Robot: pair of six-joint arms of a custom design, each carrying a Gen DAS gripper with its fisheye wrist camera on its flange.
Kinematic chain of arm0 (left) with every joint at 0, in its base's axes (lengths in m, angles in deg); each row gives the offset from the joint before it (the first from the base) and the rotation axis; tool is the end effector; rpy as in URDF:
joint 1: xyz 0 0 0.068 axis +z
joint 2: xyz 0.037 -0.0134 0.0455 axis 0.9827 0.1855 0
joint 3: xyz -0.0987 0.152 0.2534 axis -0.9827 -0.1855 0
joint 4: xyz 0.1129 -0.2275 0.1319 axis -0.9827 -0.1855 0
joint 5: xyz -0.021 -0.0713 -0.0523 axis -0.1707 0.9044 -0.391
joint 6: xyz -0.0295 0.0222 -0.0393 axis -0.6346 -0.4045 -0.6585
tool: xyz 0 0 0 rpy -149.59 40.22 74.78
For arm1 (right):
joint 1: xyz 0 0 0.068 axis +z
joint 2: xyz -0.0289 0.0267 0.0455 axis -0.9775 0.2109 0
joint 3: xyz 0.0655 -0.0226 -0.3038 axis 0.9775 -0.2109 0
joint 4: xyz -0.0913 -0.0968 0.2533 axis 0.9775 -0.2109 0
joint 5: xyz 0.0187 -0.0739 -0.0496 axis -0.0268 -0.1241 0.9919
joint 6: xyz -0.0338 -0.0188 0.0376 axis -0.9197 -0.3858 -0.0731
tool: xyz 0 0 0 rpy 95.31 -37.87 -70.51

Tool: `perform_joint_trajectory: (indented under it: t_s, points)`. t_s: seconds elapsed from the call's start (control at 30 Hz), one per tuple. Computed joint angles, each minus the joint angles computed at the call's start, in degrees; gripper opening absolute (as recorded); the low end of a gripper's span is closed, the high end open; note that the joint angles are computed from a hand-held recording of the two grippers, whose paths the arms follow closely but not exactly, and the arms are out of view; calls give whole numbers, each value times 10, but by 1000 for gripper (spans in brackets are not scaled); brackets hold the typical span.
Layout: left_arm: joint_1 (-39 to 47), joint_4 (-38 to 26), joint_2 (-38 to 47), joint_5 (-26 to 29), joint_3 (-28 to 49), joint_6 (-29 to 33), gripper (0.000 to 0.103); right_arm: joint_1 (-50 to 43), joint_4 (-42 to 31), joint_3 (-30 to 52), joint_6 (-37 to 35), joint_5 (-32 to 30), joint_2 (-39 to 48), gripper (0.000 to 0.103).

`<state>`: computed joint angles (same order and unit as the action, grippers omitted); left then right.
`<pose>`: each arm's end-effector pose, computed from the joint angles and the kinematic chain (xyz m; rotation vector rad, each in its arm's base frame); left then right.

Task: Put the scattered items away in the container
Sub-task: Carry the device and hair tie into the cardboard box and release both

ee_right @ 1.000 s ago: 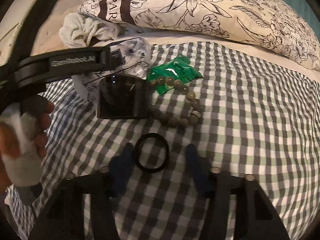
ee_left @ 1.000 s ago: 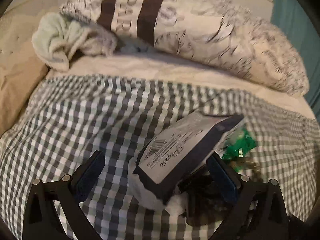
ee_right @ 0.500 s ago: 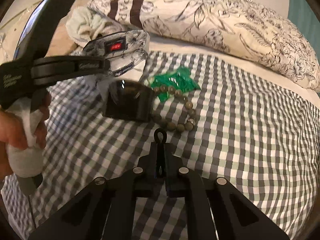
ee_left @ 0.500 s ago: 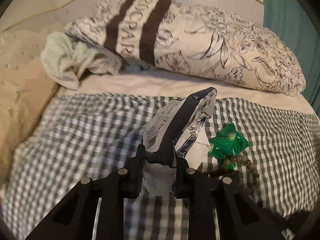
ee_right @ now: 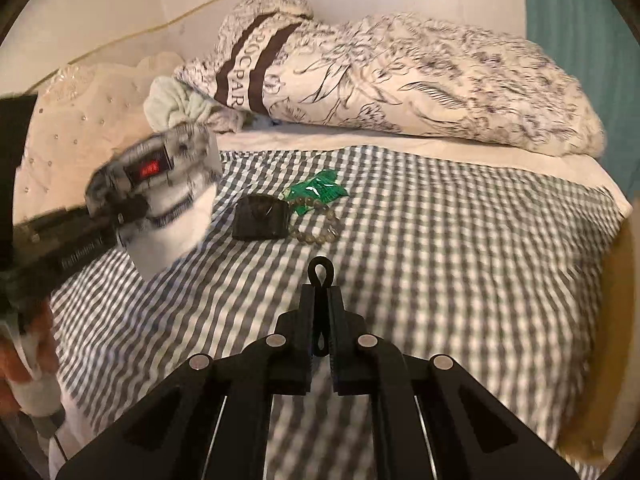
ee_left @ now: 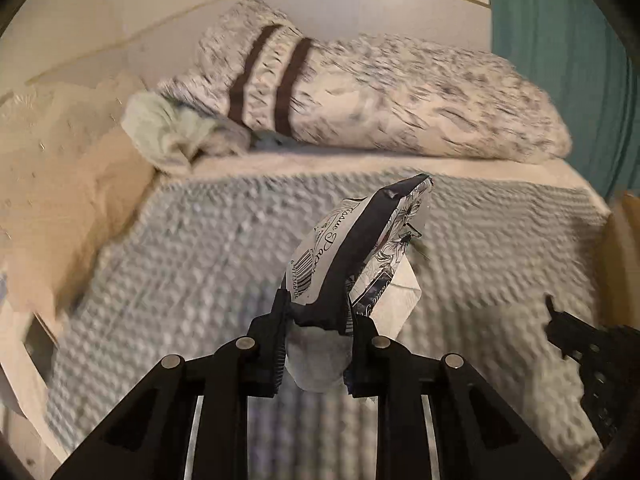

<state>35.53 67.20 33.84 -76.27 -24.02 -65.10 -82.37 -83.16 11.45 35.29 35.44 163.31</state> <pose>0.2436 -0.2074 0.1924 -0.0625 2.3702 0.0684 0.2332 -0.0067 0.1576 -0.2829 2.3434 0.2781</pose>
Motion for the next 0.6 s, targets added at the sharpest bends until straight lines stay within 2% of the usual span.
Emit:
perform_joint_trajectory:
  t_s: [0.13,0.3,0.43,0.6]
  points:
    - [-92,-44,-30,-13,-8,-86,22,-68,-109,-27,-35,-46,-128,6]
    - [-190,-116,-16,-52,58,-129,22,-212,-288,-10,-143,-128,-268,6]
    - [-234,-144,4,-69,118,-138,22,-360,-391,33,-268,-203,-269,6]
    - [-259,-166,56,-80,216,-118,22,-510,-470,111,-402,-272,-194,6]
